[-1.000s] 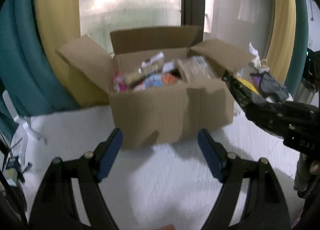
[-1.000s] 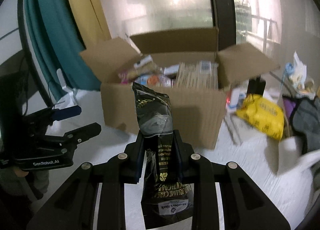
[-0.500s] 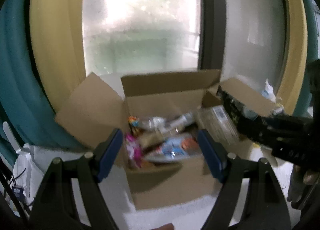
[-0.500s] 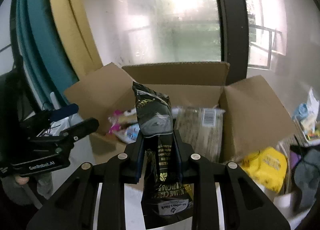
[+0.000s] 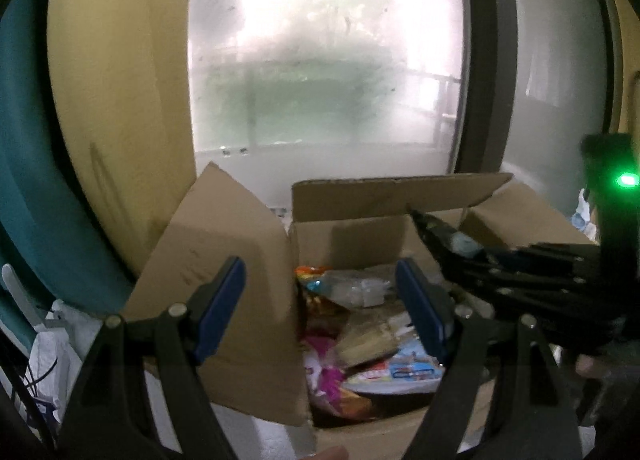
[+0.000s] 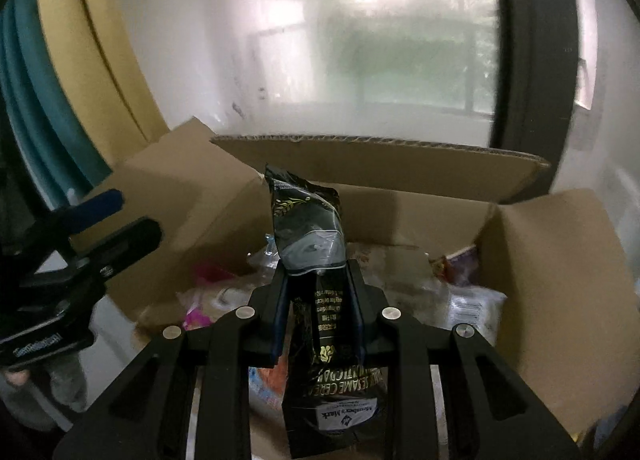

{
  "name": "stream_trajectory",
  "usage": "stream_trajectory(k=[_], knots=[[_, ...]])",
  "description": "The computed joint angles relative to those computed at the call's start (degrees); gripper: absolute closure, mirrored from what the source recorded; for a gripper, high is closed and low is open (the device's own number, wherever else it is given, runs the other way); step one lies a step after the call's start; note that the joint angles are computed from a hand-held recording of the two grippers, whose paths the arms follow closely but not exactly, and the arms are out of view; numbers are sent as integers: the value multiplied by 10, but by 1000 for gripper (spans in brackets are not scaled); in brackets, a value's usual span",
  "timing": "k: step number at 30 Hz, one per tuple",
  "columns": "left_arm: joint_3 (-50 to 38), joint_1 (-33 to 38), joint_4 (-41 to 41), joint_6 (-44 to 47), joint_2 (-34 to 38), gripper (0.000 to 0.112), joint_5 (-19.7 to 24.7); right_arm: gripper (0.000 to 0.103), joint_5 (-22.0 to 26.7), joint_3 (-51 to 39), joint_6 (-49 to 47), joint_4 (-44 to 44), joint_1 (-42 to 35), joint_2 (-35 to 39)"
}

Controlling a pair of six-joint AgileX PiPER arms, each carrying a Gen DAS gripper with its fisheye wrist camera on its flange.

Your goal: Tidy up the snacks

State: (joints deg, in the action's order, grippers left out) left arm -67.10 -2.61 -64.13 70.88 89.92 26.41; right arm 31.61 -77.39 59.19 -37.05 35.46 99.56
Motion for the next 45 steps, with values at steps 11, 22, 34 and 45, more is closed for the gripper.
stream_trajectory(k=[11,22,34,45], knots=[[-6,1,1,2,15,33,-18,75,92,-179,-83,67,-16,124],[-16,4,-5,1,34,33,-27,46,112,-162,-10,9,4,106],[-24,4,45,-44,27,33,-14,46,133,-110,31,-24,37,57],[33,35,19,-14,-70,33,28,46,203,-7,129,-94,123,-59]])
